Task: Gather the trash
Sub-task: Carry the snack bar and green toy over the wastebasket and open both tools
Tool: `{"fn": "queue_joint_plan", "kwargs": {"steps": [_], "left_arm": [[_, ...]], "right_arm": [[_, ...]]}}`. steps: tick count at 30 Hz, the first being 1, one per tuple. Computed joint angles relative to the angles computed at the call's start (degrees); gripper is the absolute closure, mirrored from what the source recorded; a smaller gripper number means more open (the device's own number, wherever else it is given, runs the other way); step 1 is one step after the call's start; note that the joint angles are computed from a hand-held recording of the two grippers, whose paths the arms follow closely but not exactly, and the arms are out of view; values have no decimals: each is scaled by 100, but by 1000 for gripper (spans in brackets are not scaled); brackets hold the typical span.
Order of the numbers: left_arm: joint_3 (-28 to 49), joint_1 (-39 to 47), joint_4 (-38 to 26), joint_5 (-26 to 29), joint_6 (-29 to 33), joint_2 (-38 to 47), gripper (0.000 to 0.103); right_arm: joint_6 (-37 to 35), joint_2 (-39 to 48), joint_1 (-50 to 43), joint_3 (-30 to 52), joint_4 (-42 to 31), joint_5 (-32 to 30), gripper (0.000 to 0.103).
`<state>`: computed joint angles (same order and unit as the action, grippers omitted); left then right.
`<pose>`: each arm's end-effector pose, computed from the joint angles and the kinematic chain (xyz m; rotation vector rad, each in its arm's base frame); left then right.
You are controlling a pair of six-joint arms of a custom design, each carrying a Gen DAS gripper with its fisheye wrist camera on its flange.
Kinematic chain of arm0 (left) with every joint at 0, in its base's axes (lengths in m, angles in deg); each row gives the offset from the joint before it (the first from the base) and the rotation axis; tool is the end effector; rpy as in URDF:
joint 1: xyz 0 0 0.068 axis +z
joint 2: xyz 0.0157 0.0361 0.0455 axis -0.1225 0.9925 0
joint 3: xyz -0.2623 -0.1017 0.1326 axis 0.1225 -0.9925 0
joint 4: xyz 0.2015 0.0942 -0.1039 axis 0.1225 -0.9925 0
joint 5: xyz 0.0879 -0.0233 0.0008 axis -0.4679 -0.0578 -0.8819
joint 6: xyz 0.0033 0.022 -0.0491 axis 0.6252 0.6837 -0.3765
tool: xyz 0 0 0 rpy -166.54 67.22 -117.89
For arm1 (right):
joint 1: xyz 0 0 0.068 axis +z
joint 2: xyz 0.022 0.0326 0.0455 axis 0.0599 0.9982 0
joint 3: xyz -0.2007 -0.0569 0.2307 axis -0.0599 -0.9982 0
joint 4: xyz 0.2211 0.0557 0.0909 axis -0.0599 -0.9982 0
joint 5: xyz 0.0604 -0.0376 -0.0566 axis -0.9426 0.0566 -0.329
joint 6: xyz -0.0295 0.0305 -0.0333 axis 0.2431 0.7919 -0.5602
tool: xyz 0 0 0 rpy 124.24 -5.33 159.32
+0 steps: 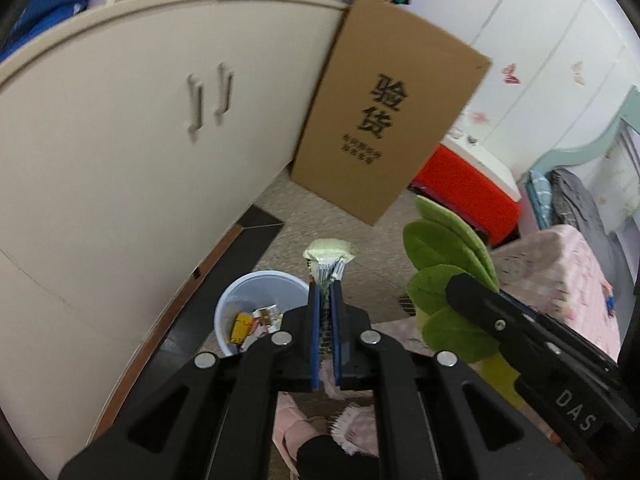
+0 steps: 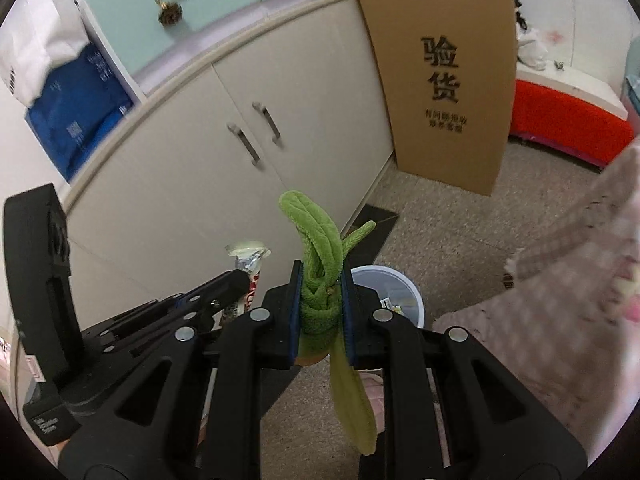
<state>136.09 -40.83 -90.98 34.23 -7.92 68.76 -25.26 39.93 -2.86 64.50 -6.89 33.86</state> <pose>0.2420 -0.1598 0.4848 0.0328 2.5223 -0.4189 0.2413 -0.0146 0.5038 0.0911 2.4660 0.4165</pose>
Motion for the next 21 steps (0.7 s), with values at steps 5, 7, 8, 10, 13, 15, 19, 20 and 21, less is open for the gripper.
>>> {"fn": "queue_joint_plan", "kwargs": {"steps": [5,7,8,10,13,15,19,20,21], "left_arm": [[-693,471,466,157,195,45,98],[-865,557,590,144,223,71,98],[-946,592,655,121,249,87,98],[-997,635,713,93,282,172,98],[-1146,682,838,102,330,243,98],[-1275,685,926,109,350,240,98],[-1428,675,1049,139,344,283,98],[-1443,655,1060,139,327,287,98],[-1453,632,1069,147,313,300,98]], "right_arm": [[86,-34,201,-1088,977,75,73],[140,-46,228,-1452,1343,201,47],[152,-77,249,-1641,1525,365,40],[80,-59,193,-1854,1647,287,40],[26,-141,121,-2183,1792,231,40],[-12,-198,121,-2317,1863,315,40],[5,-222,84,-2359,1886,360,39],[16,-228,80,-2360,1899,378,39],[27,-239,71,-2357,1899,396,39]]}}
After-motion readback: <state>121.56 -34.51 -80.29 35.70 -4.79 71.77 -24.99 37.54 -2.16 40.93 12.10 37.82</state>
